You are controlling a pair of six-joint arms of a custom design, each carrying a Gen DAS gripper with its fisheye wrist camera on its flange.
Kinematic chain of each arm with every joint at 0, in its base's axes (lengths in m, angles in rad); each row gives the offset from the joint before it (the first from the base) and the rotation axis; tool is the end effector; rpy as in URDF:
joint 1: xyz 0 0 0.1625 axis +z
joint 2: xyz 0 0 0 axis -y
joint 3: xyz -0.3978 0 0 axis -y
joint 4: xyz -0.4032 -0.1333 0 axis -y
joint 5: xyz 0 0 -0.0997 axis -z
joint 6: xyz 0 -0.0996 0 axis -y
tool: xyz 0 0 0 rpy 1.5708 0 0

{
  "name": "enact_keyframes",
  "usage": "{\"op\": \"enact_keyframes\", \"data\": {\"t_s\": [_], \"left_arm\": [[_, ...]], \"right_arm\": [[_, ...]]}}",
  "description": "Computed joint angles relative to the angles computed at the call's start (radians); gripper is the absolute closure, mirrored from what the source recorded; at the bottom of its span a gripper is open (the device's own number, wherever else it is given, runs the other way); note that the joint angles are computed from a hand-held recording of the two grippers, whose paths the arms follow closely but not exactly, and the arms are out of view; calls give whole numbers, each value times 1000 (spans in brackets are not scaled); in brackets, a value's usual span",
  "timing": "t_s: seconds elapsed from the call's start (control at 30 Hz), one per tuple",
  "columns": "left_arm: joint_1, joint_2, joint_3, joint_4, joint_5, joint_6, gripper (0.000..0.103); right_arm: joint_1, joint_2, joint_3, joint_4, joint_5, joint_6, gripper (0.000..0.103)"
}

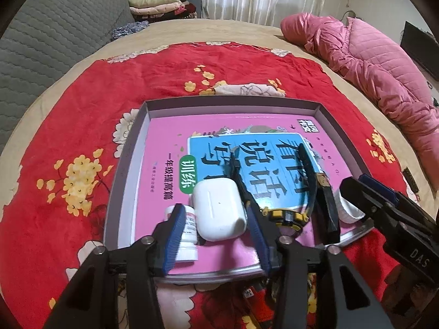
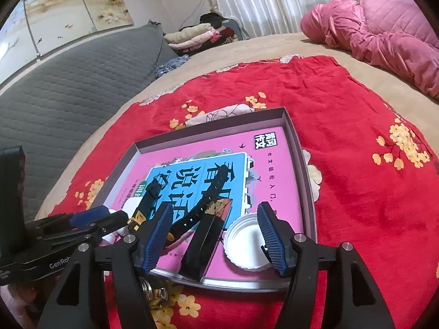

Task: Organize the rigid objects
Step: 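Lower the case onto the pink book and open left tool while right tool releases the black object, then withdraw both tools and move left toward the red lighter, right toward the silver ring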

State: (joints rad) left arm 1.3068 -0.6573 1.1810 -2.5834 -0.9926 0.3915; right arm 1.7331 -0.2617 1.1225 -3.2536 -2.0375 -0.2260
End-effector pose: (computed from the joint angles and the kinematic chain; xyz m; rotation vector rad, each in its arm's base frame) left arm -0.0252 -0.8128 0.1771 0.6241 2.4072 -0.5704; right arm 0.2134 -0.7555 -0.0279 0.2247 -2.4641 1.0535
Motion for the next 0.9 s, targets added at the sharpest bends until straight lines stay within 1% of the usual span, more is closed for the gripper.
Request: {"op": "enact_keyframes", "data": {"t_s": [0.1,0.23,0.3,0.33,0.63,0.9], "left_arm": [[-2,-10,18,-13,-1,3,50],[-3,-20,30,-14,-3,-1,48],[-4,-24,37,-23,-5,2,43],[-4,-30,45,-29,-7,1,42],[-10,-103,140,-40,-27,7,42],[-17,-169,245,-36,-30,9,42]], "right_arm": [[4,4,-5,-8,-13,-20,30],[7,4,0,-20,-17,-38,29],[8,1,7,-27,-17,-45,29],[9,-1,12,-36,-18,-51,29],[20,-16,56,-73,-27,-77,28],[26,-33,95,-93,-35,-75,28]]}}
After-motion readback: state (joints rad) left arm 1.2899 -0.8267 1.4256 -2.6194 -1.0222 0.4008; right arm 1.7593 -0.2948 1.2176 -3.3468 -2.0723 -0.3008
